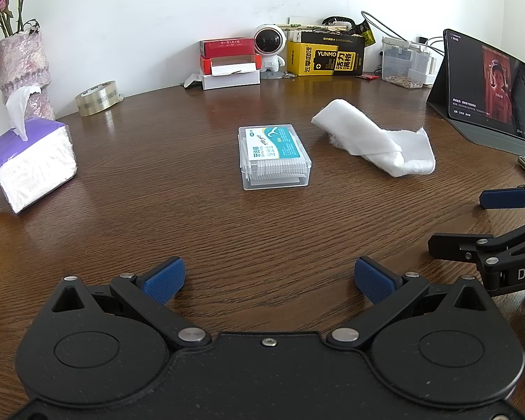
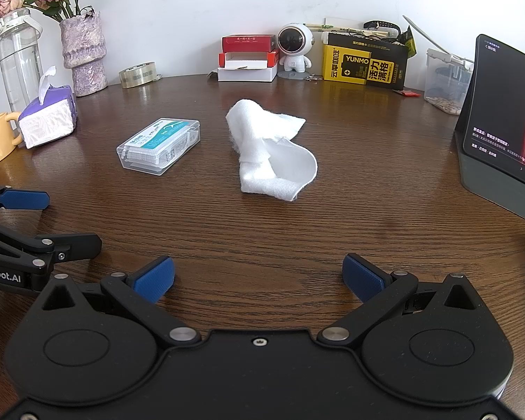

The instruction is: Clean container

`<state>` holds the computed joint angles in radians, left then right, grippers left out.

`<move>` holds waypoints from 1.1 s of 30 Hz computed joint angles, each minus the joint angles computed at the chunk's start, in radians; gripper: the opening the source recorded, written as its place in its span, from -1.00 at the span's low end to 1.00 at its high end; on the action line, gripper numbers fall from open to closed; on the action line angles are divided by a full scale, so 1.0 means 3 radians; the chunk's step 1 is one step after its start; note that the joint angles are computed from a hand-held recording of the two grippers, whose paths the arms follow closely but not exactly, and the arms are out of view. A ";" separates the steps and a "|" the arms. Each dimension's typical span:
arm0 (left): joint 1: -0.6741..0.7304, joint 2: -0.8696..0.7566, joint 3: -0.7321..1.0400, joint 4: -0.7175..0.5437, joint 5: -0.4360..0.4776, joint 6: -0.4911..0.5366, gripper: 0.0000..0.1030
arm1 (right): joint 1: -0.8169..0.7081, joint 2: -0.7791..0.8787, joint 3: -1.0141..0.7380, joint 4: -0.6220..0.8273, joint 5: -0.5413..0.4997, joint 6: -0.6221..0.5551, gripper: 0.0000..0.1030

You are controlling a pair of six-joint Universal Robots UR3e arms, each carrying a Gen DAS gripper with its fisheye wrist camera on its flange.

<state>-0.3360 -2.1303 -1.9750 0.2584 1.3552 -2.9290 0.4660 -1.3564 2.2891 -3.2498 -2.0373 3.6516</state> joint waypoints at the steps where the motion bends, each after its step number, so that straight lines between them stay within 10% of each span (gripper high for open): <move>1: -0.0001 0.0001 0.0001 -0.0002 0.0001 0.0000 1.00 | 0.0000 0.0000 0.0000 0.0000 0.0000 0.0000 1.00; 19: -0.0175 -0.0086 0.0355 -0.0174 0.0294 -0.0046 1.00 | 0.0015 -0.0014 -0.0005 0.0022 -0.0008 0.0015 1.00; 33: -0.0588 -0.1078 0.2543 -0.1472 0.0945 -0.0570 0.84 | 0.0000 -0.0062 0.0048 -0.0004 -0.0005 0.0059 1.00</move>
<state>-0.5123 -2.4537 -1.2121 -0.1832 1.6386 -3.0999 0.4658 -1.3751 2.3037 -3.2510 -2.0388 3.6692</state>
